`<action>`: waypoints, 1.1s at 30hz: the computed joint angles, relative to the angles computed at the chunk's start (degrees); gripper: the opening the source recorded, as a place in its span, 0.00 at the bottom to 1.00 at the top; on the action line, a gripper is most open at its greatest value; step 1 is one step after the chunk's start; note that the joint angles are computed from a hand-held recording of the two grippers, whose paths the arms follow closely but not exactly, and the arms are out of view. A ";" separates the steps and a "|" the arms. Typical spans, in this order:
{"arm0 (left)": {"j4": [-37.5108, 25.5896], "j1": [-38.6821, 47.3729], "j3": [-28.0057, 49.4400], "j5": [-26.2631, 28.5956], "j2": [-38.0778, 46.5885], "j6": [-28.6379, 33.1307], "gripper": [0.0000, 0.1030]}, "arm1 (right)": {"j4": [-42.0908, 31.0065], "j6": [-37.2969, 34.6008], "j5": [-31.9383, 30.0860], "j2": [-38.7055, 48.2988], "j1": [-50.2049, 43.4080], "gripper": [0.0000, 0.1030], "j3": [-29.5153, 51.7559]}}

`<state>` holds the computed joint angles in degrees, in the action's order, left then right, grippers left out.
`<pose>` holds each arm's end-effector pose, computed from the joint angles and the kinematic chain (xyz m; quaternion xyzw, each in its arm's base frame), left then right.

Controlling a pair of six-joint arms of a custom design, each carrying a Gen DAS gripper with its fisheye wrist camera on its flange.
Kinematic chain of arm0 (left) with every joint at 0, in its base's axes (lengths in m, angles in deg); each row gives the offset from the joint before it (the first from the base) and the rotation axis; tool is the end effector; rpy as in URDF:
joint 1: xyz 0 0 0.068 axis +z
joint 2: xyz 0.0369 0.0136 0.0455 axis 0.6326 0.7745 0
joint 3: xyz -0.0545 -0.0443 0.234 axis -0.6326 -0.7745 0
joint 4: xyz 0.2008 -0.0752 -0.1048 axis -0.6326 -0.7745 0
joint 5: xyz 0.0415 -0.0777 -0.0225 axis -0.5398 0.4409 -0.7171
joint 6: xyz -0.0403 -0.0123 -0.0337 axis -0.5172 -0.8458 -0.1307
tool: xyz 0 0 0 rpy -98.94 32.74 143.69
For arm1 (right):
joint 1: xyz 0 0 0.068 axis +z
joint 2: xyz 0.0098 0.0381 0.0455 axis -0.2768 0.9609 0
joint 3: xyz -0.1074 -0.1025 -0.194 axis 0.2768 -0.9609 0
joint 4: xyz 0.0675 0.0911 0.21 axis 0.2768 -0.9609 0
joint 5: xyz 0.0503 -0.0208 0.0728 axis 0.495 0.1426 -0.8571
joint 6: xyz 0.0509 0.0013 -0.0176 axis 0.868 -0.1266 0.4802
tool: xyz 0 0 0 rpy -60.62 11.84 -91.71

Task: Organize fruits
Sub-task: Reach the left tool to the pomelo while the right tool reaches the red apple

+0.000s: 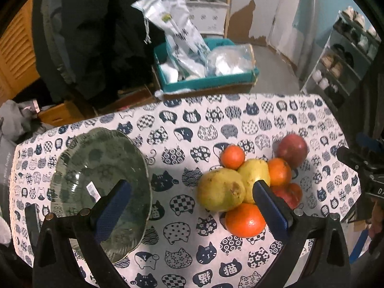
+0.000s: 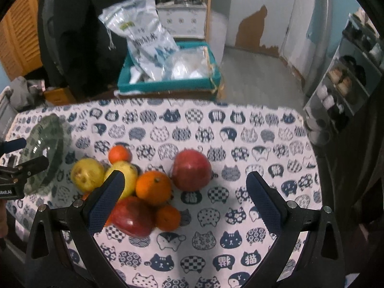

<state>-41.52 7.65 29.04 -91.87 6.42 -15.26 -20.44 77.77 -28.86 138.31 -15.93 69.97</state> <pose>0.2673 -0.1553 0.2320 0.0001 0.9669 -0.0229 0.2540 0.2758 0.0055 0.2473 -0.1112 0.9523 0.0376 0.2817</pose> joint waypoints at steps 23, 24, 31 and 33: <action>2.51 0.47 5.72 9.01 17.05 1.59 0.94 | 1.57 -1.12 0.78 13.52 -0.92 0.97 1.10; 2.54 0.63 5.94 9.19 17.68 1.71 0.93 | 1.52 -1.11 0.74 13.99 -1.13 0.97 1.43; 5.80 3.11 5.21 16.24 20.52 1.18 0.80 | 1.70 -1.06 0.82 17.56 -3.00 0.97 3.66; 7.64 3.95 3.95 18.28 20.36 0.50 0.80 | 1.41 -0.76 0.48 18.40 -3.55 0.97 4.15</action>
<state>-33.88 11.61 33.00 -73.59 26.78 -14.76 -19.03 77.02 -28.38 156.72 -19.48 74.12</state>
